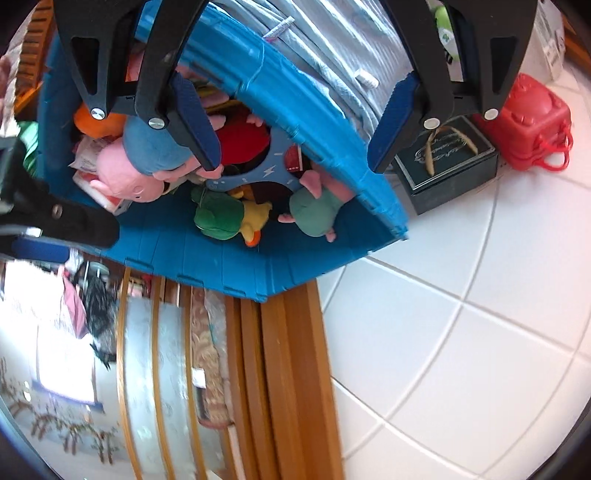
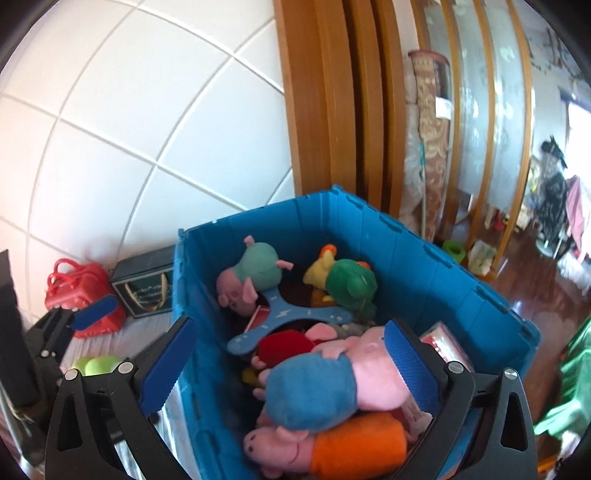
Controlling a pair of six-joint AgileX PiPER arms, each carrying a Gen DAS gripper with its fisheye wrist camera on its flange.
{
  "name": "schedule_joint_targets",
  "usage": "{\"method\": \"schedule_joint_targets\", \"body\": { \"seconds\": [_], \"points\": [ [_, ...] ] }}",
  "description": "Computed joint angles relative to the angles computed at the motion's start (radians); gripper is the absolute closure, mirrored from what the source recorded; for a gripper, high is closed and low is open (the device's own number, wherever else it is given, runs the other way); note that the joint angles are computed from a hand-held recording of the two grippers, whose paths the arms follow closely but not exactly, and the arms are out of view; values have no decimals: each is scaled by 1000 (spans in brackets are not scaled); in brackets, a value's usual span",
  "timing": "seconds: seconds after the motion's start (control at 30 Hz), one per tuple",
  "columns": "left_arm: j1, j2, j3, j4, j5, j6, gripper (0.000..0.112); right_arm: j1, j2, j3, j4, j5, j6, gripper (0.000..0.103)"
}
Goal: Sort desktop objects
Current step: 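Move both tools back over the green frog plush on the bed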
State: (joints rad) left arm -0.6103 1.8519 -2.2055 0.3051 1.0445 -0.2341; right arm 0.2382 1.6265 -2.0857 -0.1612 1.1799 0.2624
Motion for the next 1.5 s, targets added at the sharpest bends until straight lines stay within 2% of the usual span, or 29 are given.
{"method": "schedule_joint_targets", "body": {
  "seconds": [0.2, 0.47, 0.57, 0.63, 0.73, 0.93, 1.03, 1.1, 1.17, 1.2, 1.3, 1.4, 1.5],
  "points": [
    [28, -248, 370, 85, -158, -146, 24, 182, -109, 168, -182, -49, 139, 0],
    [107, -540, 769, 238, -259, -366, 24, 439, -210, 370, -360, -147, 371, 0],
    [143, -644, 918, 342, -282, -476, 24, 554, -214, 433, -471, -186, 494, 0],
    [187, -703, 1004, 360, -298, -509, 24, 608, -206, 472, -525, -228, 568, 0],
    [322, -774, 1098, 253, -341, -419, 24, 661, -176, 511, -572, -299, 659, 0],
    [642, -866, 1258, 10, -439, -122, 24, 723, -58, 541, -650, -444, 846, 0],
    [838, -854, 1336, -163, -521, 91, 24, 729, 19, 567, -742, -566, 979, 0],
    [954, -813, 1369, -286, -558, 237, 24, 723, 75, 561, -748, -633, 992, 0],
    [1052, -764, 1400, -407, -605, 376, 24, 714, 164, 486, -643, -627, 888, 0],
    [1083, -737, 1413, -447, -635, 429, 24, 709, 237, 412, -554, -593, 802, 0],
    [1137, -634, 1428, -564, -716, 587, 24, 683, 378, 293, -397, -600, 669, 0],
    [1149, -505, 1405, -642, -785, 702, 24, 671, 559, 76, -257, -517, 533, 0],
    [1141, -360, 1329, -678, -797, 750, 24, 659, 762, -224, -138, -381, 393, 0]
  ]
}}
